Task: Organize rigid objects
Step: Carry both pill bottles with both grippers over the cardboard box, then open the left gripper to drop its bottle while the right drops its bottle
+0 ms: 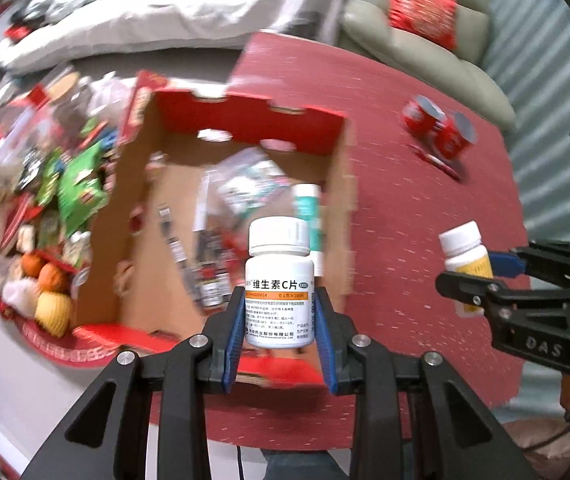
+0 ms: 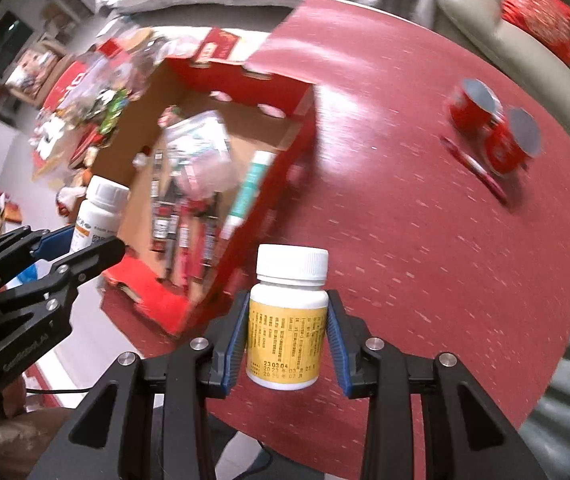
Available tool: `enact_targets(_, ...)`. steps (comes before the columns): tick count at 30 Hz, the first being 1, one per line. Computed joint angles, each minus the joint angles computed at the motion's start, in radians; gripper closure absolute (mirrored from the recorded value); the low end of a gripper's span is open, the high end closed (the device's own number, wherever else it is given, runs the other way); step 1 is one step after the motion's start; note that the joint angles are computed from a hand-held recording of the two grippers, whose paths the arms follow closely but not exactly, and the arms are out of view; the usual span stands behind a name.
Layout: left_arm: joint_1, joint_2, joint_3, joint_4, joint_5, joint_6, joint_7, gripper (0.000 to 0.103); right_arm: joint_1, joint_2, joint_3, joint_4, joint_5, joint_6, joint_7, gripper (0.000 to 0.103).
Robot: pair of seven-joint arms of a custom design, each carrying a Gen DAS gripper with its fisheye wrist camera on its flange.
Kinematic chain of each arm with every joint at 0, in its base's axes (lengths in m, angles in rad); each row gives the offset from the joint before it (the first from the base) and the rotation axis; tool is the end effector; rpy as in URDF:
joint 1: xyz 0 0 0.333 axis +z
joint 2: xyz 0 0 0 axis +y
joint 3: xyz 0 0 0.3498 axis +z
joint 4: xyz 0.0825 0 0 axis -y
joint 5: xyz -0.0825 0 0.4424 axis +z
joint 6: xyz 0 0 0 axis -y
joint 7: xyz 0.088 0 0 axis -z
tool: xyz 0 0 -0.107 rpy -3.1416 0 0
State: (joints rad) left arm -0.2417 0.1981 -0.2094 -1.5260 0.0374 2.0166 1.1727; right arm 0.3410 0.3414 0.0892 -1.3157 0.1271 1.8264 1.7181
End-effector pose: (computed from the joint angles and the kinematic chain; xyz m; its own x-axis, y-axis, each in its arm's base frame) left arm 0.6491 -0.2967 0.5994 -0.0696 -0.9907 0.1170 -0.9627 0.0360 -0.2681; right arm 0.6796 0.3105 0.5902 0.2592 -0.9492 -0.1786 -0.9614 -0.2358 -0.1420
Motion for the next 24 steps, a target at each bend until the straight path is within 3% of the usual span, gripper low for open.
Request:
enact_targets(12, 0.048, -0.046, 0.028, -0.083, 0.042, -0.018, -0.07, 0.068, 0.094, 0.252, 0.027, 0.356, 0.004, -0.123, -0.017, 0.065)
enact_targets(24, 0.057, 0.007, 0.029, -0.055, 0.041, -0.033, -0.05, 0.068, 0.132, 0.386, 0.004, 0.545, -0.006, -0.226, 0.046, 0.065)
